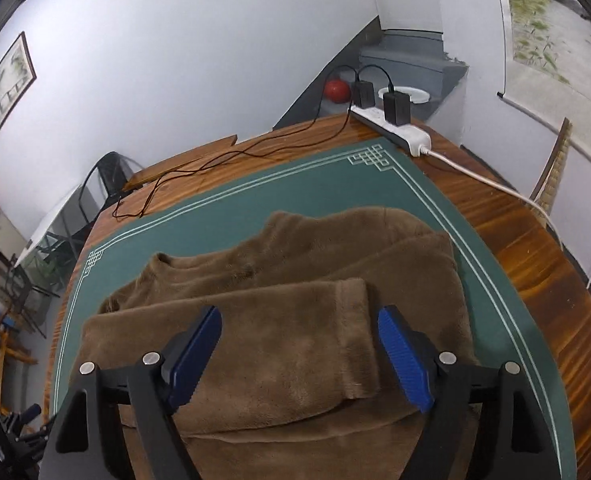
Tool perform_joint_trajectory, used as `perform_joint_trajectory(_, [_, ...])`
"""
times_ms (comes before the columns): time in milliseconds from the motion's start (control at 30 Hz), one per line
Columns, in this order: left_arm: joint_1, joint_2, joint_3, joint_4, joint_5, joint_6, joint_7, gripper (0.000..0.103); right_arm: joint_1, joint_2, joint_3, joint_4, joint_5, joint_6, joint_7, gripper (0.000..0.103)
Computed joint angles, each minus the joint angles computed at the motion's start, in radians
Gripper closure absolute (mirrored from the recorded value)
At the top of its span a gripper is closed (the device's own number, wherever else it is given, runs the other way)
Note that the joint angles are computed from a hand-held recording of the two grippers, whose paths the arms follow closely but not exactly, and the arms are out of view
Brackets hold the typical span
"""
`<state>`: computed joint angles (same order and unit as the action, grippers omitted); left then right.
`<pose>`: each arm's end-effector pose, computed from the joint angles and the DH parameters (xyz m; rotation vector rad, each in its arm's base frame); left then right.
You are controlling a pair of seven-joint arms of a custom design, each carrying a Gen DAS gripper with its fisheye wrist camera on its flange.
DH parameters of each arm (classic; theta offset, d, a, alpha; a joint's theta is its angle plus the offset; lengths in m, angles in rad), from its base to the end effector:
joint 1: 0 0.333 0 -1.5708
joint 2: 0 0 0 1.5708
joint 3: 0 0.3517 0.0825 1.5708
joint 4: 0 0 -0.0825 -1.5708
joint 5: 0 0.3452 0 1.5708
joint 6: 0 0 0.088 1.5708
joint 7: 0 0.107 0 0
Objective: Fold clothes
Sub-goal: 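Lift the held sleeve with the right gripper and carry it over the sweater, then lay the sleeve across the sweater back and open the right gripper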
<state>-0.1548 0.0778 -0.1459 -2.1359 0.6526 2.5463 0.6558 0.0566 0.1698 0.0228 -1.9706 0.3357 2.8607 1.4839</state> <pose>0.5252 -0.1693 0.4623 -1.9814 1.7384 -0.3223 0.6106 0.0295 0.5240 -1.6248 1.8393 -0.4603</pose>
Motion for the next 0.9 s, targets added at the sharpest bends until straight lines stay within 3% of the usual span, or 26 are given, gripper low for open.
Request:
perform_joint_trajectory(67, [-0.006, 0.005, -0.002, 0.012, 0.004, -0.012, -0.011, 0.023, -0.036, 0.005, 0.03, 0.001, 0.087, -0.026, -0.094, 0.02])
perform_joint_trajectory(400, [-0.027, 0.037, -0.001, 0.046, 0.023, -0.014, -0.054, 0.023, -0.069, 0.059, 0.008, 0.013, 0.167, -0.124, -0.174, 0.02])
perform_joint_trajectory(567, [-0.017, 0.051, 0.009, 0.036, -0.021, 0.039, -0.035, 0.023, -0.073, 0.113, 0.0, 0.052, 0.133, -0.164, -0.157, 0.02])
perform_joint_trajectory(733, [0.007, 0.024, -0.002, -0.029, -0.142, 0.191, 0.106, 0.023, -0.081, 0.129, 0.013, 0.058, 0.127, -0.163, -0.17, 0.02])
perform_joint_trajectory(900, [-0.027, 0.078, 0.011, 0.024, -0.109, 0.119, 0.104, 0.023, -0.074, 0.156, 0.007, 0.088, 0.096, -0.177, -0.148, 0.02])
